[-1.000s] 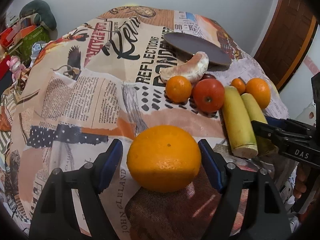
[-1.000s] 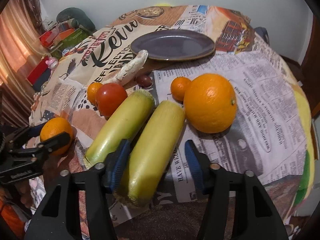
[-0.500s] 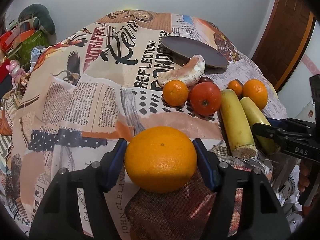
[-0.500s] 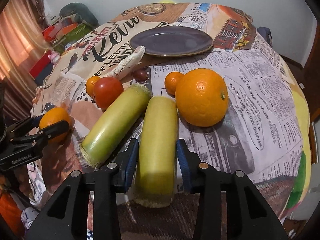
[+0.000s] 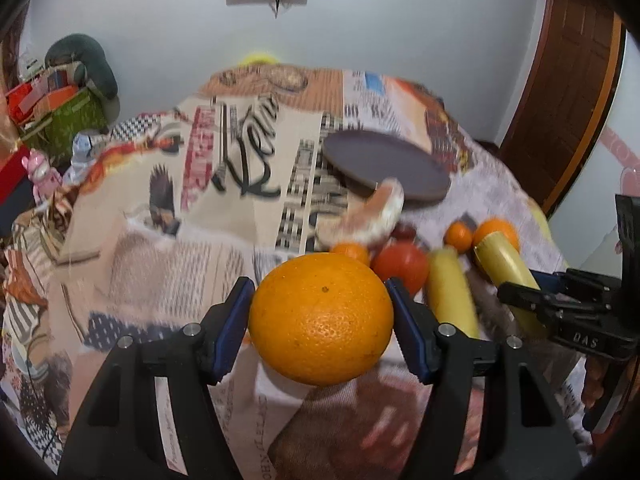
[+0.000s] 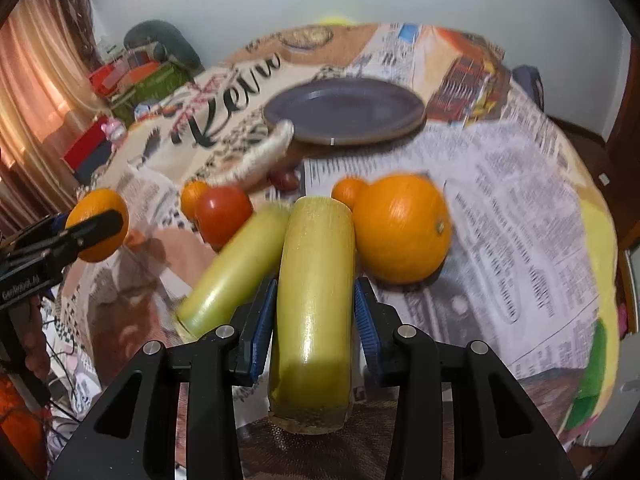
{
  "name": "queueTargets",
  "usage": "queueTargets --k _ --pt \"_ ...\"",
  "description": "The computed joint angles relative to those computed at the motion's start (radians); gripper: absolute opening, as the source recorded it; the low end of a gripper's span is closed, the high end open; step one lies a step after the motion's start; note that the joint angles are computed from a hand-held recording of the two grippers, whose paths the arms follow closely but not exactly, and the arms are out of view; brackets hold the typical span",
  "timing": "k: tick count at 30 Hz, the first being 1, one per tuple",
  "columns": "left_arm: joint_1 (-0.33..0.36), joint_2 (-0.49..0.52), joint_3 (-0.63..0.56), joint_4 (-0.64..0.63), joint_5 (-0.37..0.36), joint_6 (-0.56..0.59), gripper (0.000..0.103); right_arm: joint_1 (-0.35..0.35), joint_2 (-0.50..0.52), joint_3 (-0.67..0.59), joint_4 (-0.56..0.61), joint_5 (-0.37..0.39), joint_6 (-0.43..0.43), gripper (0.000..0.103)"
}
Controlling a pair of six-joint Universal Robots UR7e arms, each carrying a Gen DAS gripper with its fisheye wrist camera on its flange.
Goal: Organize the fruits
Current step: 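Carry the orange and yellow cylinder onto the grey plate and open both grippers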
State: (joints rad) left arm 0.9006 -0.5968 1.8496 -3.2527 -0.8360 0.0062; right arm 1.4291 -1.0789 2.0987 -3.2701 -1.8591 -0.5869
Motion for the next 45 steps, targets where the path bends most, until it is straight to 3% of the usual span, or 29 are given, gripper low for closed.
queueTargets --k 9,23,45 --pt "-0.025 0.02 -0.085 -0.048 -0.003 0.08 0.066 0.029 -0.05 -0.015 -0.065 0.049 -0.03 0.036" --pt "-0.022 0.091 -0.267 -0.001 -0.037 0.15 0.066 0.04 -0.038 -0.11 -0.098 0.07 -0.068 0.036" --pt "0.053 0.31 -0.675 0.2 -0.065 0.199 0.066 0.03 0.123 -0.392 0.012 0.071 -0.125 0.035"
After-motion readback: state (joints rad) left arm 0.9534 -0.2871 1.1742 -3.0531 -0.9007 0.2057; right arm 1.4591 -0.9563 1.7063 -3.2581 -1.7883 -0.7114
